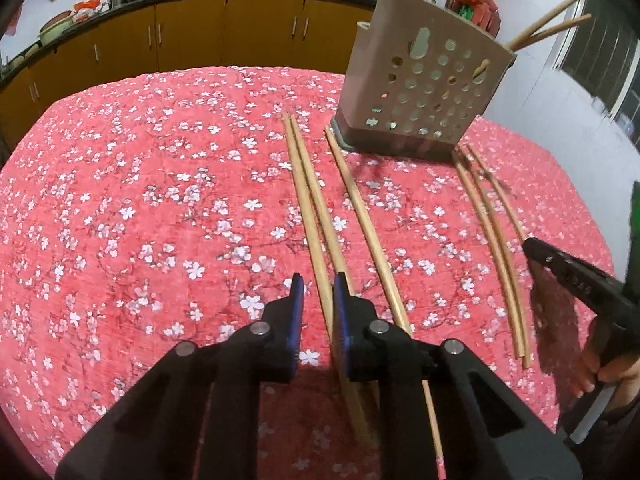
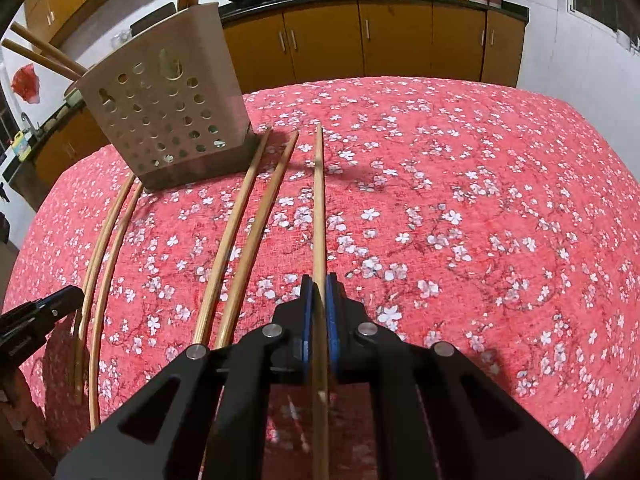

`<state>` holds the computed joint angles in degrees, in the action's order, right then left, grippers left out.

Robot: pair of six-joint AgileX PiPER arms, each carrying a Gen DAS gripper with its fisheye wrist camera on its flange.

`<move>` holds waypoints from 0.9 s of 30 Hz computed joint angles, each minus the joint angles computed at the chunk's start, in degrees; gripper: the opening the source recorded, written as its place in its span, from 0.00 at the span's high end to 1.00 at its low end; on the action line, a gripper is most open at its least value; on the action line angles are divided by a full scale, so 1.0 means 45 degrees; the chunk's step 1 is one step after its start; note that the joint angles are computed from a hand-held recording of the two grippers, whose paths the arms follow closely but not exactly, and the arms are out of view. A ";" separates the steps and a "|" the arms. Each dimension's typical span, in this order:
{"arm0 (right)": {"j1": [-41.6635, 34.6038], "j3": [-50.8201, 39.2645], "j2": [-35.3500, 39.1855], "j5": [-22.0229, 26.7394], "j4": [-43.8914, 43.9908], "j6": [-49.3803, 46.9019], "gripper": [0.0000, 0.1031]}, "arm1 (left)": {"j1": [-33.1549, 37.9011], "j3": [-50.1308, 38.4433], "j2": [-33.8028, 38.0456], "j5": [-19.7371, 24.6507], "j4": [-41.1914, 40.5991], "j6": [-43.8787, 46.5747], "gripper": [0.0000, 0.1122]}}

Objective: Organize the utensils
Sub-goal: 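Grasp a third chopstick with the left gripper while the right gripper grasps another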

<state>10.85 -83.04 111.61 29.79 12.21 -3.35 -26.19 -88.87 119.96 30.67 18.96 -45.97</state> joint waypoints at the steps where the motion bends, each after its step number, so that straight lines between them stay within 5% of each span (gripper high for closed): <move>1: 0.0020 0.0017 -0.0009 -0.0030 -0.0070 0.0023 0.93 | -0.0091 -0.0124 0.0094 0.0117 0.0417 -0.0348 0.86; 15: 0.0265 -0.0900 0.0631 0.0003 -0.0806 0.0138 0.92 | 0.0528 -0.1039 0.0656 0.1024 0.1881 -0.1366 0.93; 27: -0.0066 -0.2471 0.1839 0.0133 -0.0823 0.0658 0.92 | 0.1082 -0.0035 0.0289 -0.0043 0.2707 -0.2376 0.92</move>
